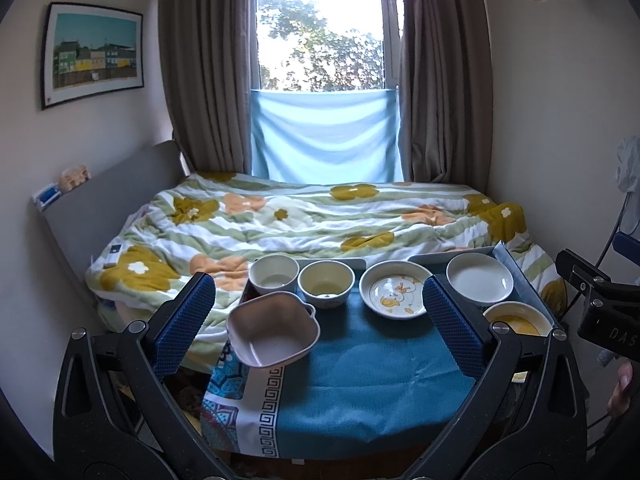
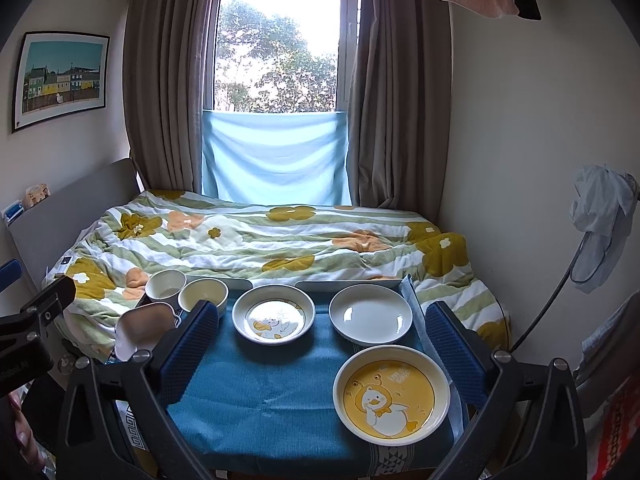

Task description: Organize plates and bowls

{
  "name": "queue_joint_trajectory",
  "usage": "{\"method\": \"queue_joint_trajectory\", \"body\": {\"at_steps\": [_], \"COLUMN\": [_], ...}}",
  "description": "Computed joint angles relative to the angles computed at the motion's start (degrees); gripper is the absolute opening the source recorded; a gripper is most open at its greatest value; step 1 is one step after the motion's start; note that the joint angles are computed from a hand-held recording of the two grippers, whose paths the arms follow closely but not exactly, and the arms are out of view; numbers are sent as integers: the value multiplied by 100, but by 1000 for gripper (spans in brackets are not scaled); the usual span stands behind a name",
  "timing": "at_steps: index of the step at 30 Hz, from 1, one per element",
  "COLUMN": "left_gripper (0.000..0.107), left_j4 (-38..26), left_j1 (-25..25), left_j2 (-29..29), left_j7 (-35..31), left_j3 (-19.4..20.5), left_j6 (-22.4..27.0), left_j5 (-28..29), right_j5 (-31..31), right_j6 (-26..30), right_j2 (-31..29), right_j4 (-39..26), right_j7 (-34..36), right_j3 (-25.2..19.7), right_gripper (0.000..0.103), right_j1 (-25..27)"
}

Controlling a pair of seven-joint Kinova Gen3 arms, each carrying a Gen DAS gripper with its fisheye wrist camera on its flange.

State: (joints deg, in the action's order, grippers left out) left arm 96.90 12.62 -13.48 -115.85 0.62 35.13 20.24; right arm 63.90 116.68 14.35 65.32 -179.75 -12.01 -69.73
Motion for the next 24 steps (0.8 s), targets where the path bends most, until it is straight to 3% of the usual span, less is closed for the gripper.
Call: {"method": "queue_joint_trajectory", "body": {"at_steps": [4, 7, 11, 13, 18, 21, 24], "left_gripper": [103, 103, 103, 103, 103, 103, 103], "left_j4": [-223, -570, -868, -957, -1050, -1214, -1550], "left_j1": [27, 36, -68, -3, 473, 615, 861], "left_j2": [194, 510, 989, 1266, 1950, 2439, 3007], "left_j7": [-128, -410, -799, -812, -189, -126, -70], "left_j3": [-10, 27, 288, 475, 877, 1090, 1229], "left_j6": [311, 834, 1334, 1426, 1299, 1480, 1801], "left_j5": [-2, 62, 178, 17, -951, -1045, -1065], "right_j5": [-119, -347, -1042, -1459, -2477, -2894, -3164], "right_j6": [-96, -74, -182, -210, -617, -1156, -1823], "right_j2": [-38, -108, -358, -455, -964, -1393, -1875], "right_j4": [68, 143, 601, 865, 1963, 2737, 3533], "right_j7": [-84, -346, -1204, -1670, -2822, -3276, -3410], "right_j3": [-4, -26, -234, -91, -160, -638, -790], "right_gripper": [103, 103, 103, 103, 103, 103, 103], "right_j1": [90, 173, 460, 399, 652, 1344, 1815]}}
